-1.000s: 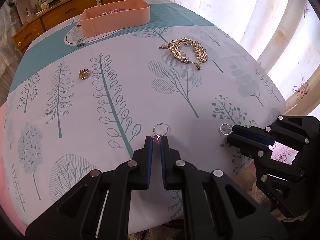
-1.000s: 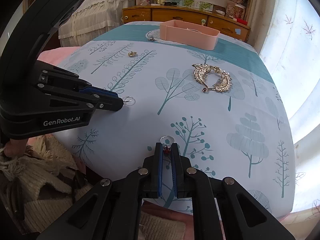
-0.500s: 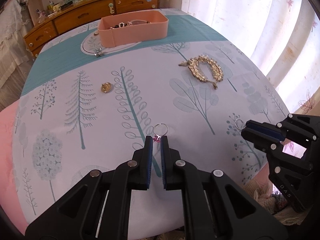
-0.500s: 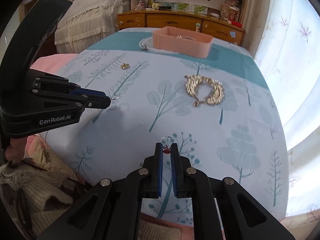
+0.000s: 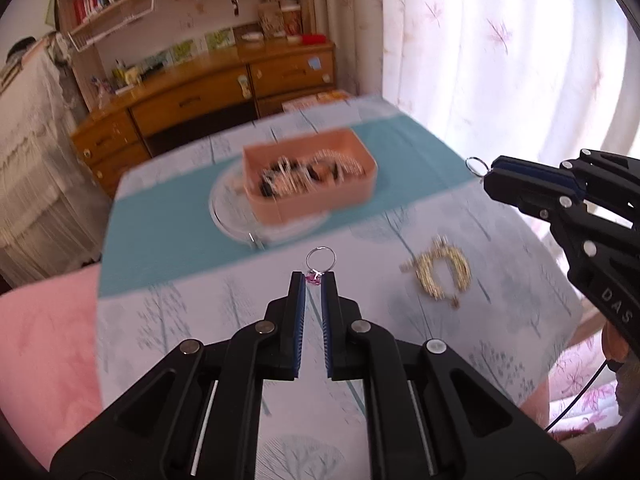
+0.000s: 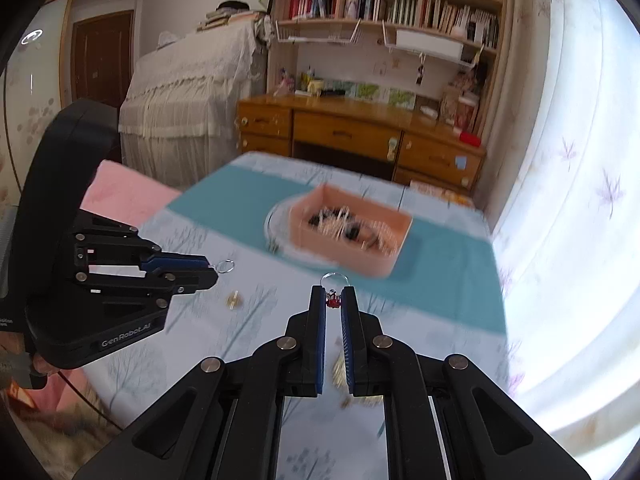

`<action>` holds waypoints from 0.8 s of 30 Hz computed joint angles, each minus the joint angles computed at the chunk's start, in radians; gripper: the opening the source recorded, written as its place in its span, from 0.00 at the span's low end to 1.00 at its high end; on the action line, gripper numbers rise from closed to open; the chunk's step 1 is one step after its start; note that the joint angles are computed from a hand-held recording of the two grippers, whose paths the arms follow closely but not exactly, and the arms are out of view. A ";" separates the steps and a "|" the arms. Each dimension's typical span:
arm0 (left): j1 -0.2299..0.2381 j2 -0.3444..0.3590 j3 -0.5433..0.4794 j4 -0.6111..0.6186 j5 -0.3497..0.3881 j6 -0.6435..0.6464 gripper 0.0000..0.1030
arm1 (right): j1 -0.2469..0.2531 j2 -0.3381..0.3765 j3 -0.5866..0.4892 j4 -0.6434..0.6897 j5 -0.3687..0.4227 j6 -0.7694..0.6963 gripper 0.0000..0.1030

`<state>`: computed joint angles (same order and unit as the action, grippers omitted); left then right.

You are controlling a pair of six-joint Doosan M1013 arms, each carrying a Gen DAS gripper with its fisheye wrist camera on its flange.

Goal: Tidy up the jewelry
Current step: 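Carry both held rings over the pink box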

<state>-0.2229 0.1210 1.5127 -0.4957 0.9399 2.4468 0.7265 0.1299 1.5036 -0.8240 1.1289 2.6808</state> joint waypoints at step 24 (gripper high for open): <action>-0.118 0.487 -0.641 0.029 0.315 -0.394 0.06 | -0.452 0.232 -0.289 0.523 -0.072 -0.208 0.08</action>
<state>-0.3404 0.6082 0.8718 -0.4665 1.2549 2.0531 0.2741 0.3622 1.2148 -0.3015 1.0566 2.4726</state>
